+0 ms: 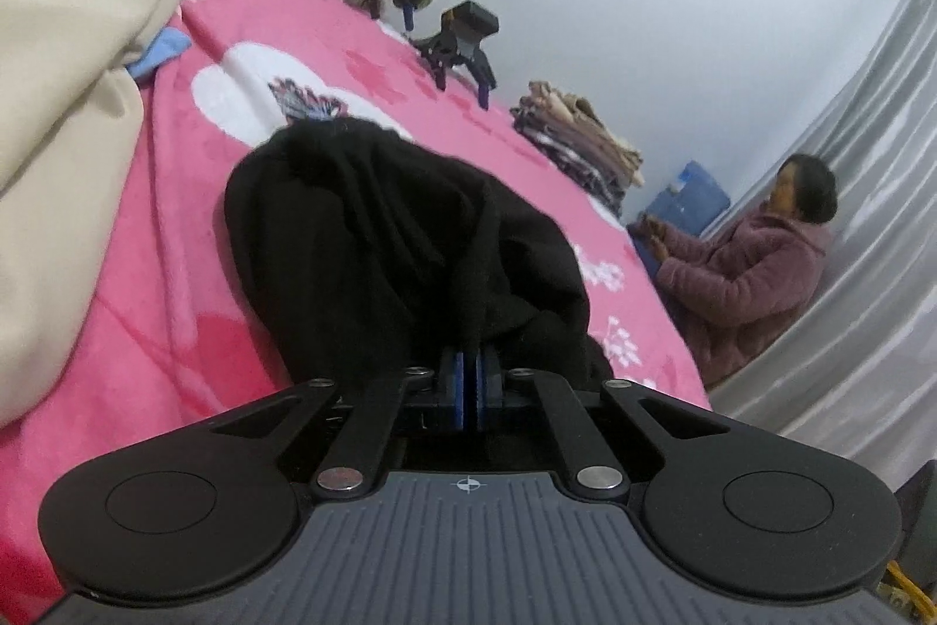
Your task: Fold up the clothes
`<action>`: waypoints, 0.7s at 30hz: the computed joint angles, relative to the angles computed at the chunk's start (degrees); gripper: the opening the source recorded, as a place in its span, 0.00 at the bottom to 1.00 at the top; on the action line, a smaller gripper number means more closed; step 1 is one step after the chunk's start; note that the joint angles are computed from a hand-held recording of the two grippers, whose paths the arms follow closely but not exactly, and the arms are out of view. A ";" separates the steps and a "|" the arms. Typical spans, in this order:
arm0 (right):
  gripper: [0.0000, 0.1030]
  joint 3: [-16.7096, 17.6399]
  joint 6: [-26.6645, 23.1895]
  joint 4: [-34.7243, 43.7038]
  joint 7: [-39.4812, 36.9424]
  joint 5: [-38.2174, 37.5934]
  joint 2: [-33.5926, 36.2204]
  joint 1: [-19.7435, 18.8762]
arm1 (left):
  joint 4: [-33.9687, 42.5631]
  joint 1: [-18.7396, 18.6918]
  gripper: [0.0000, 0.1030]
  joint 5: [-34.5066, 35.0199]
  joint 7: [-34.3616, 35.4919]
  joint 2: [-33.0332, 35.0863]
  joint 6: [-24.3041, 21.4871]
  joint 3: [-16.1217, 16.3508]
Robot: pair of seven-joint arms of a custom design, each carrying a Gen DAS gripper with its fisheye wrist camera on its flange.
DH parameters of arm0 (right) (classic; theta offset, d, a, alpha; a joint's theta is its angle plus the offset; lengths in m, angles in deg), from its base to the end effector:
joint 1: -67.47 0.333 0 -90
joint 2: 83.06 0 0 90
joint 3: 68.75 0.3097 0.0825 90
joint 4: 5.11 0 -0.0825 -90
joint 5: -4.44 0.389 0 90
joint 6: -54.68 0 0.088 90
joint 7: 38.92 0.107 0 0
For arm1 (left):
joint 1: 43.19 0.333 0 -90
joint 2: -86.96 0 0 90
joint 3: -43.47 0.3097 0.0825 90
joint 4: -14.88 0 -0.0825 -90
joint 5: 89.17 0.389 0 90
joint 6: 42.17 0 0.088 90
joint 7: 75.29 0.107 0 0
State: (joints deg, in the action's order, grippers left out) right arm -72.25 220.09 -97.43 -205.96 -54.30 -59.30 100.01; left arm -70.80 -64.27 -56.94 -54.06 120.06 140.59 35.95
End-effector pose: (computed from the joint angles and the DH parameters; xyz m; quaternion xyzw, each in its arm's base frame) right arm 0.5949 0.3949 0.4574 -0.4924 0.7252 -0.1690 0.4506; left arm 0.6439 -0.3795 0.4582 -0.6536 0.5405 -0.5239 0.0788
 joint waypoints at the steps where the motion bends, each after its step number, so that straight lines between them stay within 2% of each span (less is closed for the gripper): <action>1: 0.15 -1.26 -0.34 -0.18 2.44 -2.08 -0.39 1.04 | -0.24 -1.61 0.01 0.25 -1.27 -0.35 0.64 2.26; 3: 0.11 -3.29 -1.62 -0.39 8.23 -7.66 -1.21 2.85 | -1.32 -6.66 0.01 0.63 -5.86 -1.18 3.63 9.52; 5: 0.07 -4.66 -5.23 -0.28 14.21 -15.45 -2.10 4.81 | -2.58 -12.51 0.01 -0.26 -9.83 -1.57 7.45 17.59; 7: 0.07 -4.81 -8.82 -0.41 18.05 -21.56 -2.98 5.91 | -2.62 -16.53 0.01 -1.18 -10.36 -1.49 9.52 22.76; 9: 0.07 -3.99 -10.74 -0.47 19.40 -24.64 -3.55 5.73 | -3.85 -23.26 0.01 -5.06 -7.50 -1.52 12.07 30.46; 11: 0.07 -2.85 -11.38 -0.58 19.96 -26.34 -3.93 4.91 | -4.79 -28.34 0.00 -8.40 -4.92 -1.22 14.55 36.12; 14: 0.07 -1.26 -12.58 -1.14 21.97 -29.78 -4.65 3.87 | -6.26 -31.09 0.00 -11.86 -1.33 -1.31 19.79 38.75; 18: 0.07 1.71 -14.42 -1.21 18.74 -29.39 -5.05 2.20 | -7.44 -33.32 0.00 -15.92 3.27 -1.86 20.72 39.67; 21: 0.07 3.08 -16.15 -3.34 20.79 -31.00 -7.06 2.14 | -9.92 -35.78 0.00 -20.34 6.33 -2.94 20.84 40.89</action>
